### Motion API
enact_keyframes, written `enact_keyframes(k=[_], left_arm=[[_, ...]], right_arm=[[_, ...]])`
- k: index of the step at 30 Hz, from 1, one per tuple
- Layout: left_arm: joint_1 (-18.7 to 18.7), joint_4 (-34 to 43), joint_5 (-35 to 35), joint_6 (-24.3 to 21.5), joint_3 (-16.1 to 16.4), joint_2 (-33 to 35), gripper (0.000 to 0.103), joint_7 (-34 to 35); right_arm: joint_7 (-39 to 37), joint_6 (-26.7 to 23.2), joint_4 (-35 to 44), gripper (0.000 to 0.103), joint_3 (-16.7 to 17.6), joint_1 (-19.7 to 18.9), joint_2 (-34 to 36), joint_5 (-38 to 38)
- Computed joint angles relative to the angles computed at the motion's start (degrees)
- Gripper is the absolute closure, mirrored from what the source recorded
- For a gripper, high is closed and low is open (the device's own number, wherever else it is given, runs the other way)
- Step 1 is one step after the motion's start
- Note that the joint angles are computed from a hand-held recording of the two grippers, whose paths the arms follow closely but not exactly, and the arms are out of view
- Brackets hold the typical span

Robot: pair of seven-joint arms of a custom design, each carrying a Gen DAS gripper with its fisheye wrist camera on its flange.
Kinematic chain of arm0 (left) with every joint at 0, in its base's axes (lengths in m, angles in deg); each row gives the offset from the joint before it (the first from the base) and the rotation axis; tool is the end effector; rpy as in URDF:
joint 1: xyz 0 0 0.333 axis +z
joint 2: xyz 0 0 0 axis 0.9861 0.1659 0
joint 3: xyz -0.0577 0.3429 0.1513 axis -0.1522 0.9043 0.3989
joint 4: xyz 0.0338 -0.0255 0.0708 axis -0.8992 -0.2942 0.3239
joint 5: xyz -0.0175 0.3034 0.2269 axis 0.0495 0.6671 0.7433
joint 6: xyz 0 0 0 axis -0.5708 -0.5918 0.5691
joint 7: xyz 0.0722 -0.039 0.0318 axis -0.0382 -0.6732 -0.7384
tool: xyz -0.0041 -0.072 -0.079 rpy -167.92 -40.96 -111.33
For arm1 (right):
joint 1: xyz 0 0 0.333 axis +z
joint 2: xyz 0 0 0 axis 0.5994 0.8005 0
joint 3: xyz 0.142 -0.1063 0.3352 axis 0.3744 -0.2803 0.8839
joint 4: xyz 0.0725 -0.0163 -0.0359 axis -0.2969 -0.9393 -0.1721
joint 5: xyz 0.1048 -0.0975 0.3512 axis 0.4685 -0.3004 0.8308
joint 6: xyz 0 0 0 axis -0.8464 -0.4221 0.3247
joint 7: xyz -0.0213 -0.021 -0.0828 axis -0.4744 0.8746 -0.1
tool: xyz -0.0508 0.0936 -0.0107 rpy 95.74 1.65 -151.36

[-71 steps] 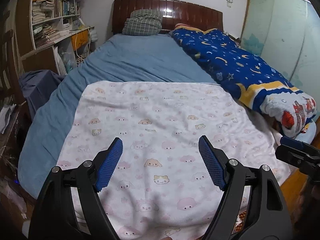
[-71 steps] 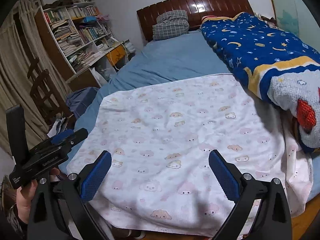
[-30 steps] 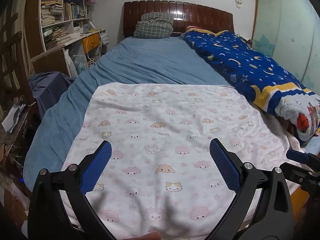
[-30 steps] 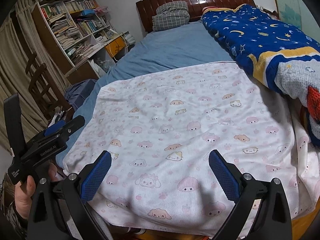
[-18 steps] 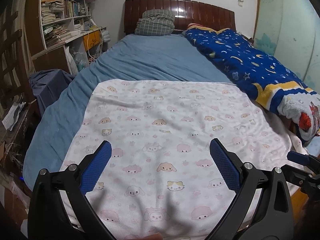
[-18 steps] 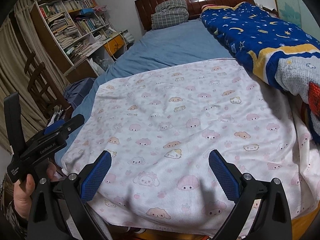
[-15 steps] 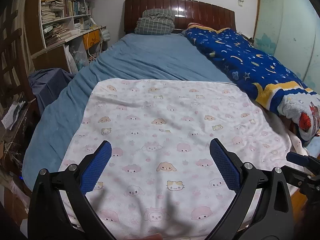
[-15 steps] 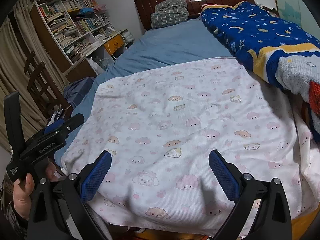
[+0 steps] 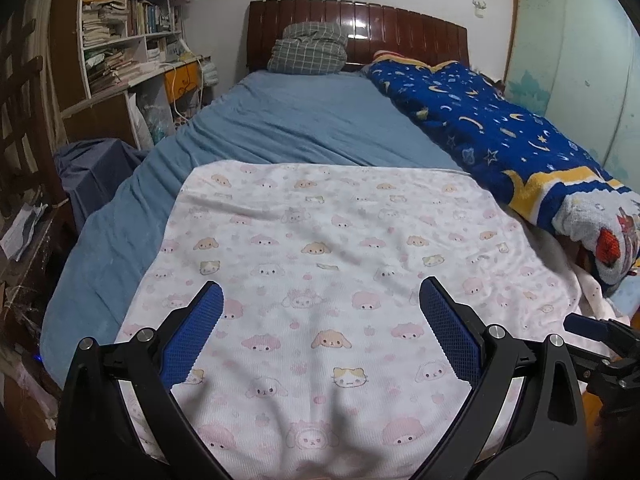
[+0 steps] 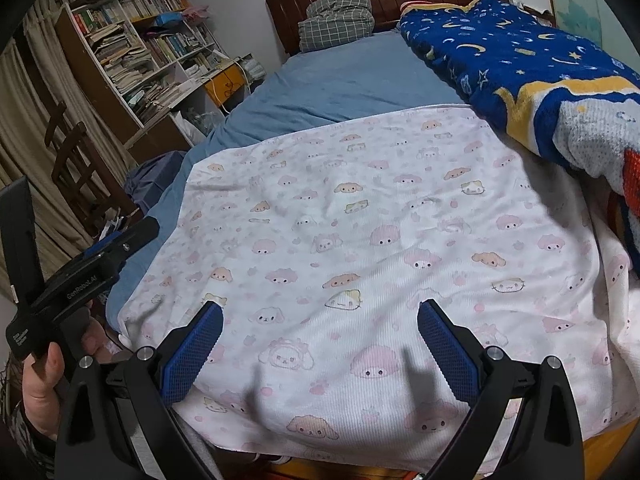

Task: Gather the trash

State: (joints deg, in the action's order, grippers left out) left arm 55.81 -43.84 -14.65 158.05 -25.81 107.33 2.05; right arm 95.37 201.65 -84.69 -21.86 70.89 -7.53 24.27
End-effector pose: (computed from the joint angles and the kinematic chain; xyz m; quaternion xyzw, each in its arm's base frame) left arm 0.7221 -0.3939 0.4996 -0.5136 0.7557 -0.3471 0.2113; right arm 0.5916 0.4049 0.5629 -0.5287 0.7726 -0.1496 0.3182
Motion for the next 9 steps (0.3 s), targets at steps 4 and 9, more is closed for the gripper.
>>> enact_keyframes(k=[4,9], left_arm=[[-0.02,1.39,-0.52,-2.17,-0.15,0.65,0.005,0.02],[0.34,1.15,-1.03,-2.33,-0.77,0.55,0.005,0.42]], right_arm=[[0.23,0.11,-0.32,0.007,-0.07,-0.08,0.03,0.17],[0.54,0.12,-0.7,0.007,-0.13,-0.13,0.0,0.3]])
